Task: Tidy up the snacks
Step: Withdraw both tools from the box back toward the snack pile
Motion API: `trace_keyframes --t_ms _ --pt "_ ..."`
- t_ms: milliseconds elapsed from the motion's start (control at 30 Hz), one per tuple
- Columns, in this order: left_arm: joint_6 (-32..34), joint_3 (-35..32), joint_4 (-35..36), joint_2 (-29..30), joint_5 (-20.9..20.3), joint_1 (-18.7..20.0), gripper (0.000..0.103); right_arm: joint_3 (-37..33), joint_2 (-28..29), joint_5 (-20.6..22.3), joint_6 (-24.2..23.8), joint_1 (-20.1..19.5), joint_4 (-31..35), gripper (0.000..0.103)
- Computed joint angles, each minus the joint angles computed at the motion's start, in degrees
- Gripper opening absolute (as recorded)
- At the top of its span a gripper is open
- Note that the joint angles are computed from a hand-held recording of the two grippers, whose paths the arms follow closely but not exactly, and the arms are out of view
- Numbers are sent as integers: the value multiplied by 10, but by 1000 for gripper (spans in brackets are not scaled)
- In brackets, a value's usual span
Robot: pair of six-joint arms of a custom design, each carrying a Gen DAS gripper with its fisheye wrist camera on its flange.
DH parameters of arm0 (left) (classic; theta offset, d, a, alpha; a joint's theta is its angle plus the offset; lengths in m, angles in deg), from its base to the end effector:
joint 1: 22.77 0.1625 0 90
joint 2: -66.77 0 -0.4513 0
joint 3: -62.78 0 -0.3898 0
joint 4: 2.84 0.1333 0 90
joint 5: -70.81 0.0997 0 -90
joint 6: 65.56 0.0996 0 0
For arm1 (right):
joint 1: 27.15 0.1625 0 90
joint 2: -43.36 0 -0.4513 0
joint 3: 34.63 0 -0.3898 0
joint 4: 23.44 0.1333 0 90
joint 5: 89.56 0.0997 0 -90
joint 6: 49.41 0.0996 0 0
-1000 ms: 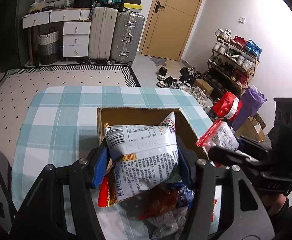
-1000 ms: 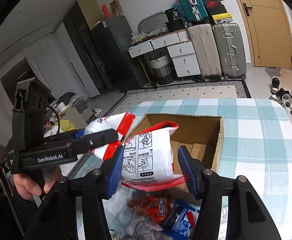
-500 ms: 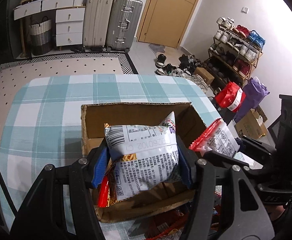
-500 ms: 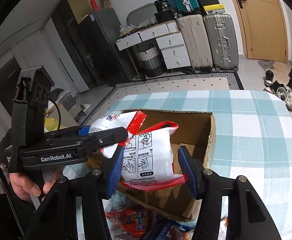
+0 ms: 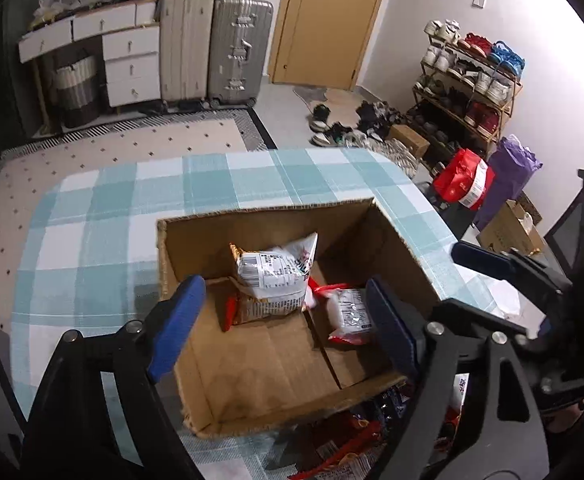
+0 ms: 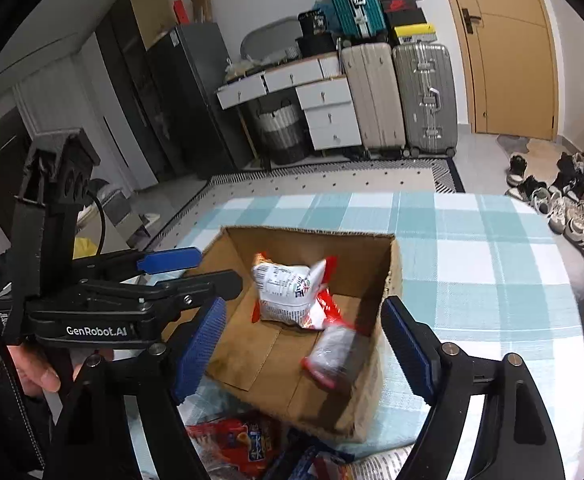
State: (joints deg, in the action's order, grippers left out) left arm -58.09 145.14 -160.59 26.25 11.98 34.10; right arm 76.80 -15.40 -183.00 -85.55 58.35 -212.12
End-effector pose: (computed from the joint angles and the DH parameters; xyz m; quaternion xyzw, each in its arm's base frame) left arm -0.2608 -0.7378 0.1626 0.2692 0.9013 -0.2687 0.2073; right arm 0.0790 -0.6193 0.2411 0.2395 -0.8884 0.3567 0.1616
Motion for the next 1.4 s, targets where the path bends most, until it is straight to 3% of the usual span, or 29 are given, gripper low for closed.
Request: trace_keyframes --t_ms 433,833,1267,1400 --pt "-33 137 -59 -89 59 -51 81 108 -88 16 4 8 -59 86" --pt "-93 290 -96 -186 106 -102 82 224 -150 19 -4 9 -129 94" --pt "-143 390 -85 -255 155 -160 85 316 -187 32 -7 4 -193 97" --pt "-161 404 -85 -269 153 -166 86 335 -191 37 -2 2 -212 97"
